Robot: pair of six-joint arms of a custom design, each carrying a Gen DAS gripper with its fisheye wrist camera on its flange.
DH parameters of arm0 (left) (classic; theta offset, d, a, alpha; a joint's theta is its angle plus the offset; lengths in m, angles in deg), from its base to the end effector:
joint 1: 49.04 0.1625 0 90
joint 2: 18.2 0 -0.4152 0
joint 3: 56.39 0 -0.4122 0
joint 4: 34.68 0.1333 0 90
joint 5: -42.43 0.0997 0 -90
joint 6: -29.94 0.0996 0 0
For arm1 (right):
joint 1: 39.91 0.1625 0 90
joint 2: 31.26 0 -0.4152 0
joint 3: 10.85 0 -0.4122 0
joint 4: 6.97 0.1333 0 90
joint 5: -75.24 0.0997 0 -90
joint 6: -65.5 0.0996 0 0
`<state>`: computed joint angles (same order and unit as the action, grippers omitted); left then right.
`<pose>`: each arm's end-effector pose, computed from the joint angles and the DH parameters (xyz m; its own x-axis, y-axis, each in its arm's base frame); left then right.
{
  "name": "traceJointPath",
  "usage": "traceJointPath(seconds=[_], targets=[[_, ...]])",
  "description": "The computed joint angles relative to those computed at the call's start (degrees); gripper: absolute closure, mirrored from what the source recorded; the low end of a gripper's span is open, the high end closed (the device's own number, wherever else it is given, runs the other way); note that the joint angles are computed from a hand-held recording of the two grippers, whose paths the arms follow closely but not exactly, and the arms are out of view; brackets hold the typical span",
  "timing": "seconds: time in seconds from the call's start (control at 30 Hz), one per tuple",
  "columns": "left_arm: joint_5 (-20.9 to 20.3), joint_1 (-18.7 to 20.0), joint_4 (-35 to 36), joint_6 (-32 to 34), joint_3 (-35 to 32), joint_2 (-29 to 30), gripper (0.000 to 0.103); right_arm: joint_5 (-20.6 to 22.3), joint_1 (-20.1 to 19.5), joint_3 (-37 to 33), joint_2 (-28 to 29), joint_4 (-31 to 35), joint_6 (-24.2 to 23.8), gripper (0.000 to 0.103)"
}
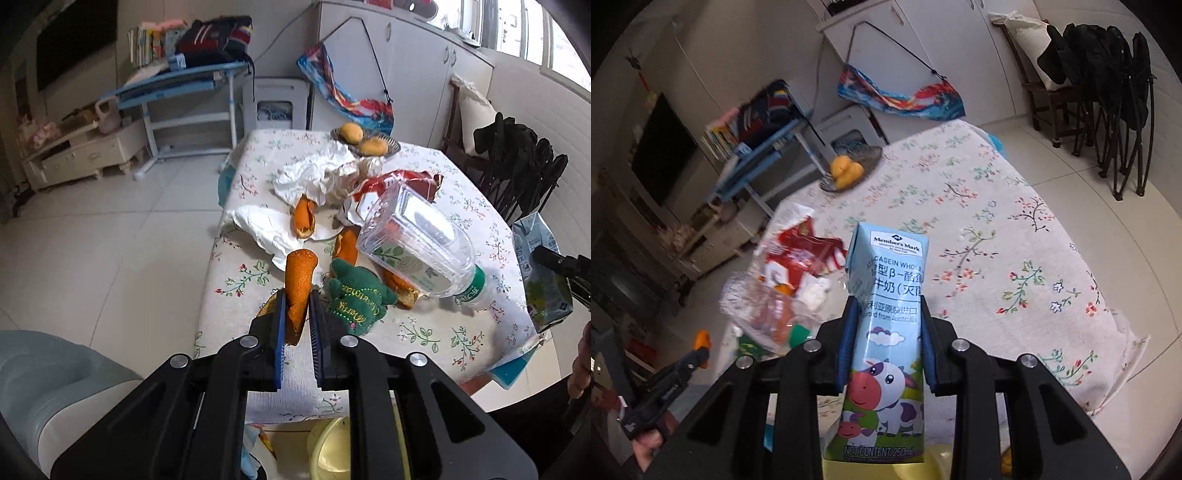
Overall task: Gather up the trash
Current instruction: 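Carry the carton into the yellow basin with right tool while left tool holds the peel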
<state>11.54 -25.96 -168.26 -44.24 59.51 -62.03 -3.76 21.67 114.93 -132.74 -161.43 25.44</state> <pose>-0.3647 -0.3932 -0.0346 -0.7301 -0.1590 -0.6646 0.3891 0.7027 -0.5956 -0.0718 -0.4527 0.3893 -0.9397 -0.1578 0.3035 -0.3149 0.7455 -0.5875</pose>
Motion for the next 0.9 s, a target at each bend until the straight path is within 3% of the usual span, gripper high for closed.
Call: traceJointPath(seconds=[0.2,0.37,0.63,0.9], targets=[[0.8,-1.7,1.9,-1.8,0.1,0.0,0.091,5.9,-2.9,2.9,-5.1,5.0,-3.5,0.072],[1.3,-2.8,3.1,-3.2,0.0,0.2,0.091,7.2,-4.2,5.2,-8.3,8.9,-7.1,0.072],[1.2,-4.7,5.3,-6.4,0.5,0.1,0.091,4.2,-4.2,10.0,-12.0,11.5,-14.7,0.072],[0.9,-6.4,7.1,-8.7,0.9,0.0,0.091,-3.3,-3.4,14.0,-11.7,10.6,-20.7,0.072]])
